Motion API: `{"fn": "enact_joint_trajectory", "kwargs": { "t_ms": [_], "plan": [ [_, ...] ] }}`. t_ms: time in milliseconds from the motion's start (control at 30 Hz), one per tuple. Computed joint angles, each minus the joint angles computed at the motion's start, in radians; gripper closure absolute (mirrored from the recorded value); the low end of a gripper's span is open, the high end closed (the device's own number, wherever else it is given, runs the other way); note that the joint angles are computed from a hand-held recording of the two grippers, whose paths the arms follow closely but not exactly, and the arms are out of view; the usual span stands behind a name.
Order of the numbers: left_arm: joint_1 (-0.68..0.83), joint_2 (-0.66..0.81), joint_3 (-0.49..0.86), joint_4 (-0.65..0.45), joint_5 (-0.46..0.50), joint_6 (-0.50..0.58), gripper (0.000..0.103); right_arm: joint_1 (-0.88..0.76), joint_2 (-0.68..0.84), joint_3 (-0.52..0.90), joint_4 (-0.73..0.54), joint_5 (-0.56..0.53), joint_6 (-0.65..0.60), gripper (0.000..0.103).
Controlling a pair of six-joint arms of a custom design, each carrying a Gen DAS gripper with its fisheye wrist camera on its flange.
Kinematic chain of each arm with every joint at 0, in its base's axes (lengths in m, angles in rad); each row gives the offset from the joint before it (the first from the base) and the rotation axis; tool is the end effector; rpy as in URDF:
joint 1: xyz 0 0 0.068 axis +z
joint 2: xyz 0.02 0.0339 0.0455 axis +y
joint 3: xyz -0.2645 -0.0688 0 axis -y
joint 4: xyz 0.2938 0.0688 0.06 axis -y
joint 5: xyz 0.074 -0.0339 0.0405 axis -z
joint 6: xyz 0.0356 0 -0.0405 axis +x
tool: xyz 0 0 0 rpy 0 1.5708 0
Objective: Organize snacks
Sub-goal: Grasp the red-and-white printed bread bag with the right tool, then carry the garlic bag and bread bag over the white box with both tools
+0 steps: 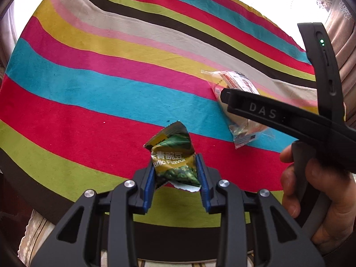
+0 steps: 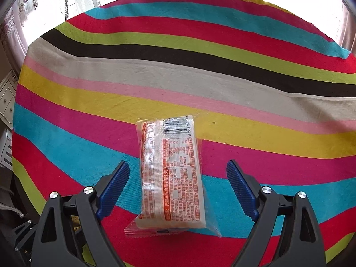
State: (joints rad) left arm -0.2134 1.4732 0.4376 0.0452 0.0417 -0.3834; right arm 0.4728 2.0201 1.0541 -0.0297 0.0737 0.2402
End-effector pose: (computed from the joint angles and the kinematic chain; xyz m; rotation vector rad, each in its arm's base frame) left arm 0.2496 -0.0556 0.0630 -0.2034 2.5769 -0.2785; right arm 0.3670 0.1848 0.0523 -0.2706 2.5580 0.1766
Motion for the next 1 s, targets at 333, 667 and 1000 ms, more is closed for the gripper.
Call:
{"fn": "enact_joint_trajectory", "kwargs": {
  "t_ms": [333,667,1000],
  "plan": [
    [-0.012,-0.022,-0.011,-0.012,-0.034,0.006,0.069,-0.004,-0.029,-0.072,0.046,-0.03,0.023,0.056],
    [-0.084,-0.083,-0.023,-0.055,-0.086,-0.02,0.069,-0.003,-0.26,-0.356,0.126,-0.022,0.076,0.057],
    [-0.185,-0.157,-0.049,-0.097,-0.129,-0.053,0.069,-0.014,-0.518,-0.579,0.108,-0.015,0.125,0.057]
  ]
}}
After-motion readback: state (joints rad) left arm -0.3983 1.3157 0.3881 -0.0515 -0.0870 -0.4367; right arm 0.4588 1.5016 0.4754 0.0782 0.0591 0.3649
